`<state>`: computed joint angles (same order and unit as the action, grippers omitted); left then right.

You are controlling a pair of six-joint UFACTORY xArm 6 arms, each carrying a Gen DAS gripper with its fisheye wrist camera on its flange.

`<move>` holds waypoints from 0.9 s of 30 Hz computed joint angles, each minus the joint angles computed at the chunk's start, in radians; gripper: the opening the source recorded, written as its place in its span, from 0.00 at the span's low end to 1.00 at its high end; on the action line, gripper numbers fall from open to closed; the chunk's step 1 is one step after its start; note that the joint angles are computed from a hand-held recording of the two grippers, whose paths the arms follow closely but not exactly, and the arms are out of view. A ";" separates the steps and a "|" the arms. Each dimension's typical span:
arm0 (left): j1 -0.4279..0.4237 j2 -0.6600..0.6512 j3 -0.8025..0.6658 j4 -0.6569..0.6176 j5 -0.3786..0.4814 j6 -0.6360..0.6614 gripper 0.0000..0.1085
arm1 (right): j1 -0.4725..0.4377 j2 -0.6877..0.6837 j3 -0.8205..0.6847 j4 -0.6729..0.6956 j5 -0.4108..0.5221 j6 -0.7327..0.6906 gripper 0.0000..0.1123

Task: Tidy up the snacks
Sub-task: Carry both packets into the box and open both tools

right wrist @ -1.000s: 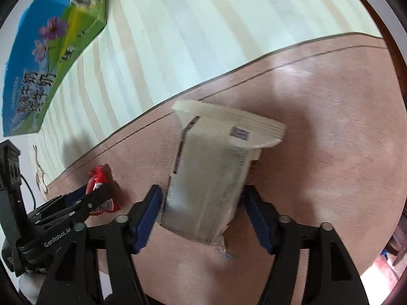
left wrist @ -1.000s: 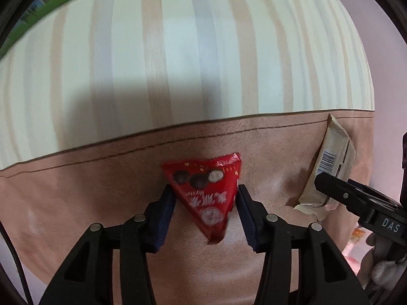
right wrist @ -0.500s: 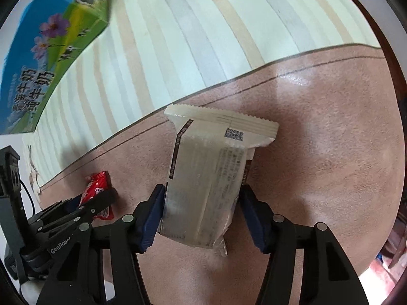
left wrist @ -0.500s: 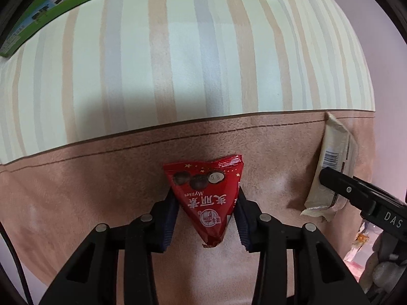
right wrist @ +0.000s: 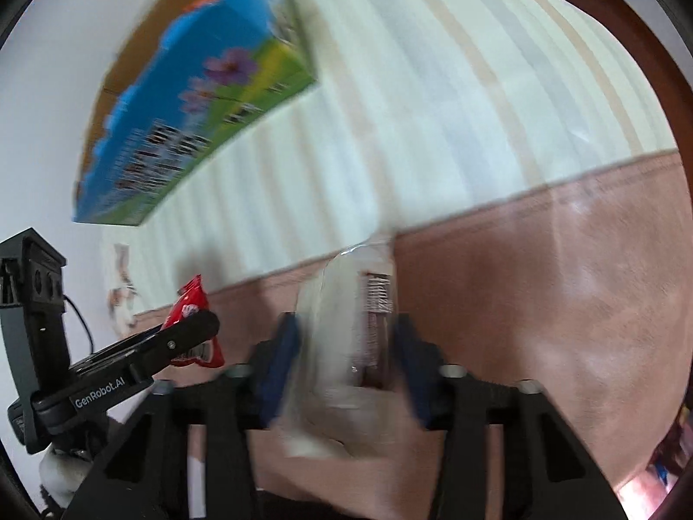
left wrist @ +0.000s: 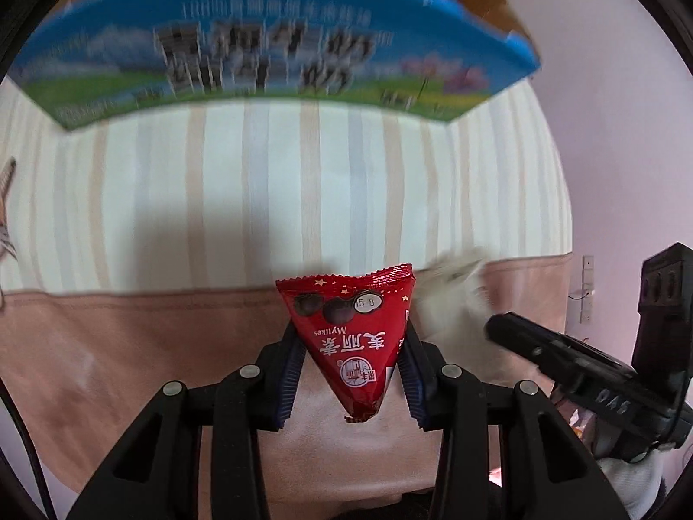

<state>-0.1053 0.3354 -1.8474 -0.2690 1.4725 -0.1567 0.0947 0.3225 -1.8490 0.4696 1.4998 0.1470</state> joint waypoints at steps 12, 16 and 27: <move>0.048 -0.024 0.145 0.083 -0.047 0.021 0.35 | 0.174 0.168 -0.173 -0.259 0.161 -0.148 0.67; 0.067 -0.057 0.221 0.079 -0.063 0.013 0.35 | 0.222 0.151 -0.107 -0.349 0.084 -0.161 0.55; 0.150 -0.119 0.191 -0.019 -0.043 0.042 0.35 | 0.060 0.118 -0.099 0.146 0.109 0.016 0.52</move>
<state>0.0446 0.2165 -1.6560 -0.2884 1.4291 -0.1143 0.1543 0.4403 -1.9483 0.6155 1.6087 0.1627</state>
